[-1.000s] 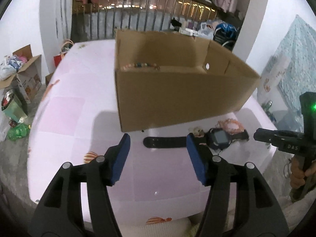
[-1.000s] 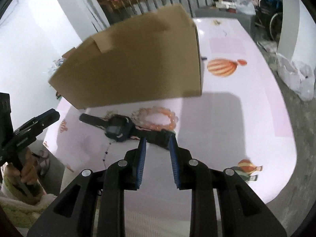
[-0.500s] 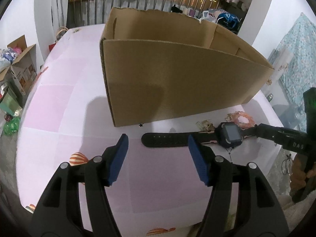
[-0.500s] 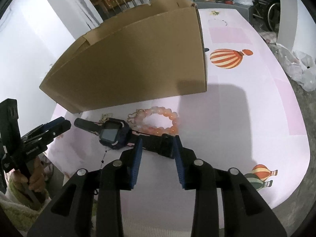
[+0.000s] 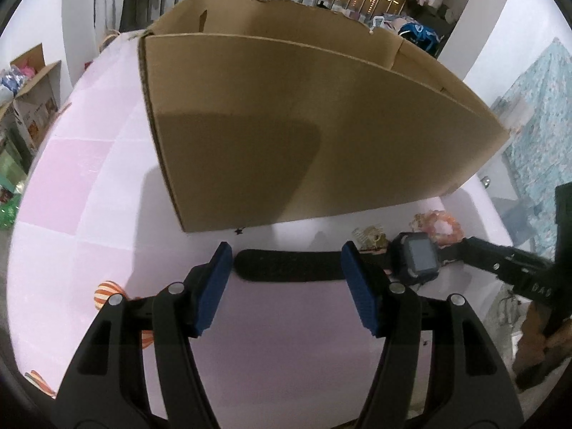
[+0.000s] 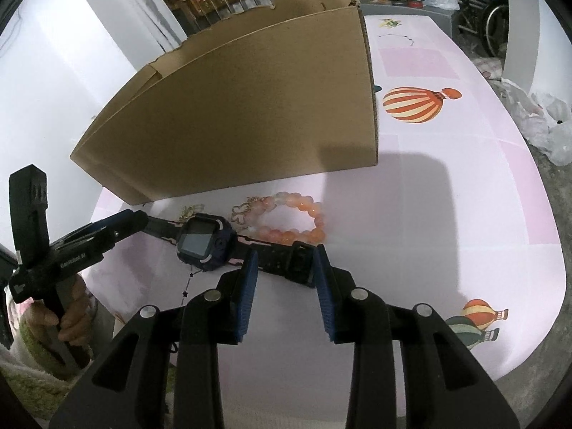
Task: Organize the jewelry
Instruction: 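Close the left gripper on the black smartwatch strap while the right gripper grips its other end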
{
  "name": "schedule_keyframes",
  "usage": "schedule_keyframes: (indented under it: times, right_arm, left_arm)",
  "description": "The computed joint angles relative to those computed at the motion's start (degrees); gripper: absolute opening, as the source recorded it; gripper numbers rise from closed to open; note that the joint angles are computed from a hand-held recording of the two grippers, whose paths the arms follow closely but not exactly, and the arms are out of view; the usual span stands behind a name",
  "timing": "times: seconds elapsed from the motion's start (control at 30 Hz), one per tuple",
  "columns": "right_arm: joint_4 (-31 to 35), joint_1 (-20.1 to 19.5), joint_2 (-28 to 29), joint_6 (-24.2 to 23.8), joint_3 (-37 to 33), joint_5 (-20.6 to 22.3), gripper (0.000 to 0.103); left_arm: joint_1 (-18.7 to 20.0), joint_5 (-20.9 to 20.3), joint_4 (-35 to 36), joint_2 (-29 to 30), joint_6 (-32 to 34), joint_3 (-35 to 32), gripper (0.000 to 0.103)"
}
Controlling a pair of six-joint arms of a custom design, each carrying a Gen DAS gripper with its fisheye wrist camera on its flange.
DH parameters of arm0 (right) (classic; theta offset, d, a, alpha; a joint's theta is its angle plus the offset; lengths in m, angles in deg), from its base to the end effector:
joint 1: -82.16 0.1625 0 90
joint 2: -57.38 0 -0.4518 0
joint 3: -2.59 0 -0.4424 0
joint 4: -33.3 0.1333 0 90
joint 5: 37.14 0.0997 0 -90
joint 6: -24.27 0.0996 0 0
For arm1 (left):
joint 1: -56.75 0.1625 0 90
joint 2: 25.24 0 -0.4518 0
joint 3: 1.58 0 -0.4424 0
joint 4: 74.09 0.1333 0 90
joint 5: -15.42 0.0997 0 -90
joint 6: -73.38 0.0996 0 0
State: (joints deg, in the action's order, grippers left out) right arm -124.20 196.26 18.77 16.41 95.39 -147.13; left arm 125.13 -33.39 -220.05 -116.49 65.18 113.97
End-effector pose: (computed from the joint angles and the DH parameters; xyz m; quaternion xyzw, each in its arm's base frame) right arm 0.3889 -0.6263 0.0175 0.2500 -0.9459 0.1373 0.1545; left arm -0.0058 -0.5544 0.4207 0.0099 0.9056 -0.3338 0.2613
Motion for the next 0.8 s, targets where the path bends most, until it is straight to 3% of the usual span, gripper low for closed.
schedule_keyframes:
  times: [0.17, 0.43, 0.6, 0.8]
  right_arm:
    - [0.1, 0.04, 0.16, 0.16, -0.22, 0.04, 0.032]
    - [0.26, 0.1, 0.13, -0.34, -0.26, 0.06, 0.033]
    - [0.1, 0.07, 0.18, -0.7, -0.27, 0.01, 0.033]
    - [-0.19, 0.14, 0.31, -0.47, -0.32, -0.11, 0.032]
  left_arm:
    - [0.75, -2.5, 0.07, -0.02, -1.34, -0.55, 0.063]
    - [3.12, -11.22, -0.03, -1.29, -4.75, -1.01, 0.063]
    - [2.92, -10.62, -1.02, -1.14, -5.86, -0.64, 0.062]
    - [2.63, -8.54, -1.38, -1.32, -6.27, -0.33, 0.042]
